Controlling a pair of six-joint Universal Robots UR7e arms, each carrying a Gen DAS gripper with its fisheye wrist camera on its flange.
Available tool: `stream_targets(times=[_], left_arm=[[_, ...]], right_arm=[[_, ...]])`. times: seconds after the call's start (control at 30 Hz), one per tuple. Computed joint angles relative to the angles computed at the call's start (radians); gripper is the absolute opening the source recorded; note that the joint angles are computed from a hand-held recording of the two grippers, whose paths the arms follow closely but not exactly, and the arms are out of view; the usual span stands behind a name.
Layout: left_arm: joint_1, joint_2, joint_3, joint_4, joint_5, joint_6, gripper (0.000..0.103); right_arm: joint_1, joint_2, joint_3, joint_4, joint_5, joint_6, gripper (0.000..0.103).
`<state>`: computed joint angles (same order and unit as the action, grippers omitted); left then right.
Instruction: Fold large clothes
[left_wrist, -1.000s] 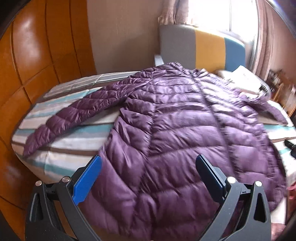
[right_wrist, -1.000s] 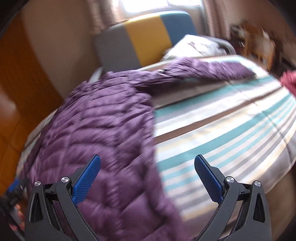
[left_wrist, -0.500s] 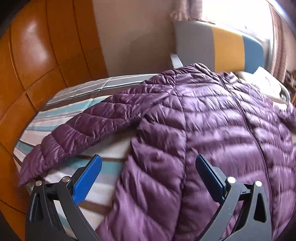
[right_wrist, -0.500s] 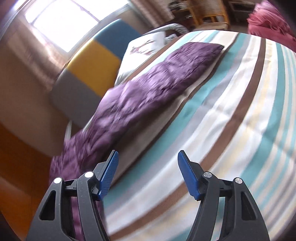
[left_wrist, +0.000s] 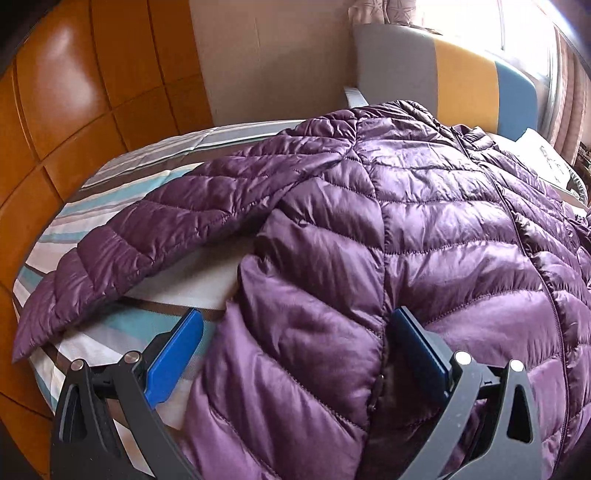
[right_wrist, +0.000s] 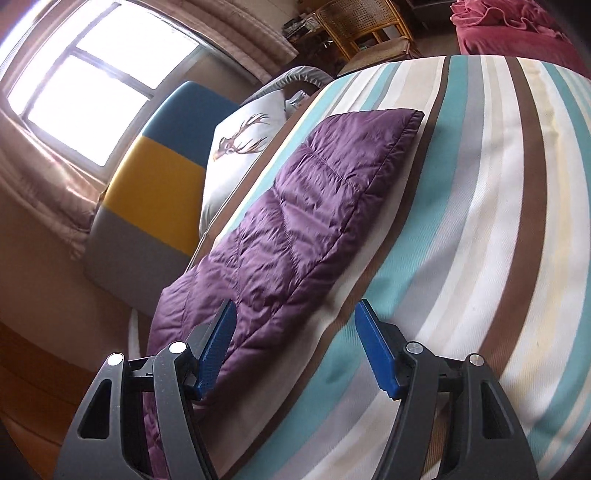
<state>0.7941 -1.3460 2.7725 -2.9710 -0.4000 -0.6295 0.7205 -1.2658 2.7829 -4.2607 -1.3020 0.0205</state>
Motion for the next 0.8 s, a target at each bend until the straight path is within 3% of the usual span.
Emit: stream_targets(times=[0.07, 0.3, 0.4, 0.53, 0.63, 0.8], left_arm=[[0.004, 0.012, -0.006, -0.002, 0.002, 0.003, 0.101], [0.045, 0.019, -0.015, -0.091, -0.058, 0.073, 0.101], [0.065, 0.018, -0.019, -0.128, -0.087, 0.095, 0.101], [0.056, 0.032, -0.021, -0.112, -0.070, 0.079, 0.101], [0.056, 0.034, -0.021, -0.114, -0.073, 0.078, 0.101], [0.058, 0.034, -0.022, -0.113, -0.075, 0.078, 0.101]], right_arm=[[-0.013, 0.007, -0.013, -0.007, 0.015, 0.012, 0.059], [-0.002, 0.002, -0.080, 0.013, 0.002, 0.054, 0.056], [0.011, -0.009, -0.110, 0.048, -0.046, 0.086, 0.041], [0.009, -0.031, -0.137, 0.100, -0.075, 0.116, 0.021], [0.008, -0.050, -0.124, 0.104, -0.081, 0.097, 0.012], [0.097, -0.026, -0.108, -0.023, -0.191, 0.030, 0.007]])
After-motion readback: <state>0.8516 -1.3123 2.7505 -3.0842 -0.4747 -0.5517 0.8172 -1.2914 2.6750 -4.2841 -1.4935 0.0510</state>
